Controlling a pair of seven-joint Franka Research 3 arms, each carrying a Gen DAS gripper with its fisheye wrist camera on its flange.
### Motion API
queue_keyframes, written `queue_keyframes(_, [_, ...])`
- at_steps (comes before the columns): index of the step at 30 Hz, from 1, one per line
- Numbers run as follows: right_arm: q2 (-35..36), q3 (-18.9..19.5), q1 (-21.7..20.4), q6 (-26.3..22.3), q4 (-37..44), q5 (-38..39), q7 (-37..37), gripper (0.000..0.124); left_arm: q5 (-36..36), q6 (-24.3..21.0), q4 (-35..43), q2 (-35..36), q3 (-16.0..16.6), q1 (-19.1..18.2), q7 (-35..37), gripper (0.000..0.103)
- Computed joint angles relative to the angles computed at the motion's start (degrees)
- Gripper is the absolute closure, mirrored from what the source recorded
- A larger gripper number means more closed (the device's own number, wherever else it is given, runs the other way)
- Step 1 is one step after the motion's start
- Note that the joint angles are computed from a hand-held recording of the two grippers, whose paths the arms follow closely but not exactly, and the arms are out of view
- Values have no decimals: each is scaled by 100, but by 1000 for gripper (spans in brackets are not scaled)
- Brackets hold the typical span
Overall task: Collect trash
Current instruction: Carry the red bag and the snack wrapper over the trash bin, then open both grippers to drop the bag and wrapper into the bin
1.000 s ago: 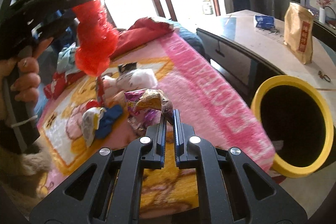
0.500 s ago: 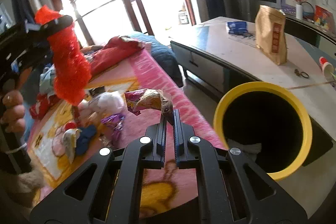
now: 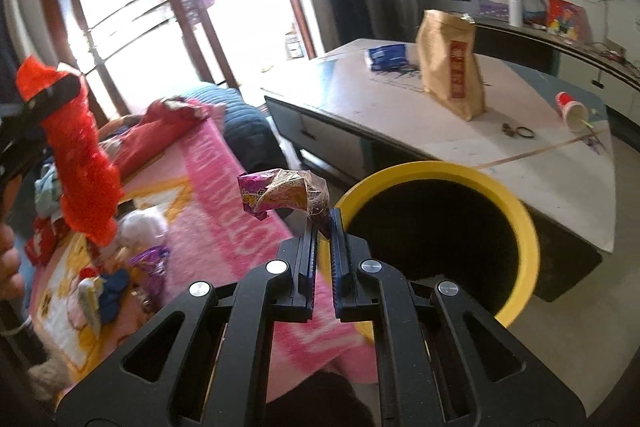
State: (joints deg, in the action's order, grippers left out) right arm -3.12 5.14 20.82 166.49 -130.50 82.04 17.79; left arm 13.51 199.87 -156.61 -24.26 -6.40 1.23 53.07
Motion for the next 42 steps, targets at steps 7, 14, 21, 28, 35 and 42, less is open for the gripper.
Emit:
queue_keyframes(7, [173,-64,-146,272,140,38,111,121,39,3,323,479,-96,-86,22,82])
queue_keyframes(14, [387,-67,-304,430,254,-116,409,121,89,4,584,902,-133,-227,37,82])
queue_keyframes(21, [530,-41,-428,497,311,-333,690,121,192,44,827,1278,-135,-343,65,82])
queue_keyframes(28, [712,-28,-547,555,338,-738,1125,121,484,104,1071,1666,-41,-537,-138,82])
queue_keyframes(35, [933,-10,-692,654,362,-1503,1865,121,685,188,1401,2157,-104,-572,-233,82])
queue_keyframes(42, [1150,-1,-915,630,376,-2321,2728,121,800,129,1941,2831,-214,-595,-210,82])
